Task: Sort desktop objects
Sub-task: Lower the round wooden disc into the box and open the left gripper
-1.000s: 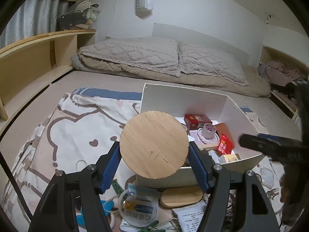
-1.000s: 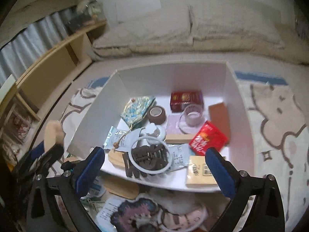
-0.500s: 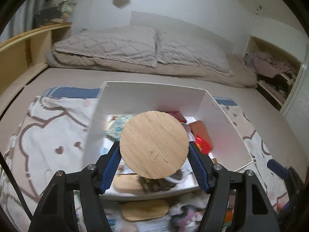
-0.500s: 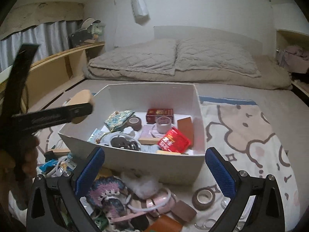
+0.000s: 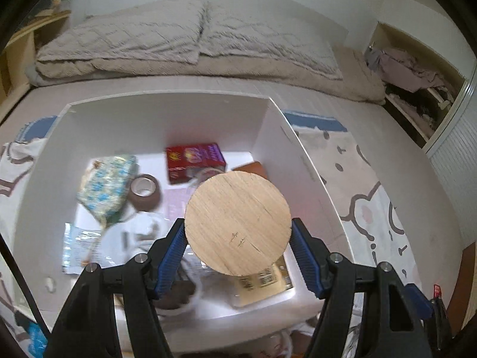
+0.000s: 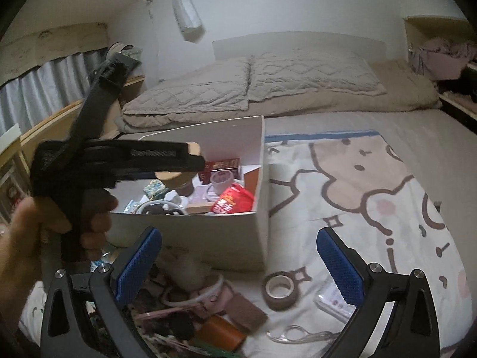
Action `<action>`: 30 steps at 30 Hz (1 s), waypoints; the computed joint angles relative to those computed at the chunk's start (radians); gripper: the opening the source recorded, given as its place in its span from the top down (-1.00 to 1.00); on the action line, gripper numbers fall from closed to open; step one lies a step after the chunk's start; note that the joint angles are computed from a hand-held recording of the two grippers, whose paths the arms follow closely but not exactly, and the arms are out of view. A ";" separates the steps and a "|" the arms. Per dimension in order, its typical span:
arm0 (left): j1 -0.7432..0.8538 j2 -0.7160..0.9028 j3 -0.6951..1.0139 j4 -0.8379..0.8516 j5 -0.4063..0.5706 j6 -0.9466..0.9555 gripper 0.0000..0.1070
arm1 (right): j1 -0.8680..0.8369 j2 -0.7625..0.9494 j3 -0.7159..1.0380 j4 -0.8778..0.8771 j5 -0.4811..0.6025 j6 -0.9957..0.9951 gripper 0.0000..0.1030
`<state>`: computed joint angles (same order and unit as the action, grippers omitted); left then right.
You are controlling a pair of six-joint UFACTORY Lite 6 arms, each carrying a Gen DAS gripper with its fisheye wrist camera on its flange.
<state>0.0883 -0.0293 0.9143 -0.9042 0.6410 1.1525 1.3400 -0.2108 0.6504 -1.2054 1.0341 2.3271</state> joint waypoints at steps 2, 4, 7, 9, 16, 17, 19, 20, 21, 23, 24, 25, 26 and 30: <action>-0.058 0.020 -0.013 0.024 -0.046 -0.052 -0.28 | 0.008 -0.035 -0.029 0.004 0.021 0.004 -1.00; -0.088 0.037 -0.019 0.045 -0.071 -0.082 -0.28 | 0.016 -0.072 -0.060 0.009 0.028 0.016 -1.00; -0.133 0.053 -0.031 0.074 -0.122 -0.121 -0.28 | 0.023 -0.107 -0.093 0.012 0.031 0.034 -1.00; -0.154 0.067 -0.033 0.099 -0.144 -0.157 -0.28 | 0.025 -0.126 -0.107 0.018 0.036 0.038 -1.00; -0.167 0.093 -0.040 0.153 -0.156 -0.237 -0.28 | 0.012 -0.174 -0.141 0.019 0.024 0.052 -1.00; -0.168 0.095 -0.043 0.163 -0.161 -0.248 -0.28 | 0.009 -0.176 -0.143 0.021 0.019 0.050 -1.00; -0.171 0.093 -0.049 0.177 -0.168 -0.267 -0.29 | 0.009 -0.179 -0.148 0.025 0.017 0.051 -1.00; -0.170 0.092 -0.051 0.180 -0.170 -0.277 -0.29 | 0.010 -0.178 -0.148 0.027 0.017 0.052 -1.00; -0.172 0.090 -0.052 0.193 -0.175 -0.297 -0.29 | 0.010 -0.179 -0.149 0.028 0.017 0.053 -1.00; -0.174 0.091 -0.051 0.212 -0.180 -0.318 -0.29 | 0.008 -0.179 -0.150 0.029 0.013 0.053 -1.00; -0.172 0.089 -0.052 0.218 -0.180 -0.322 -0.29 | 0.009 -0.178 -0.149 0.028 0.013 0.054 -1.00; -0.173 0.090 -0.050 0.226 -0.183 -0.331 -0.33 | 0.011 -0.177 -0.149 0.029 0.012 0.054 -1.00; -0.174 0.090 -0.050 0.236 -0.190 -0.343 -0.50 | 0.010 -0.176 -0.149 0.029 0.011 0.053 -1.00; -0.171 0.080 -0.062 0.254 -0.213 -0.362 -0.69 | 0.011 -0.173 -0.148 0.032 0.012 0.055 -1.00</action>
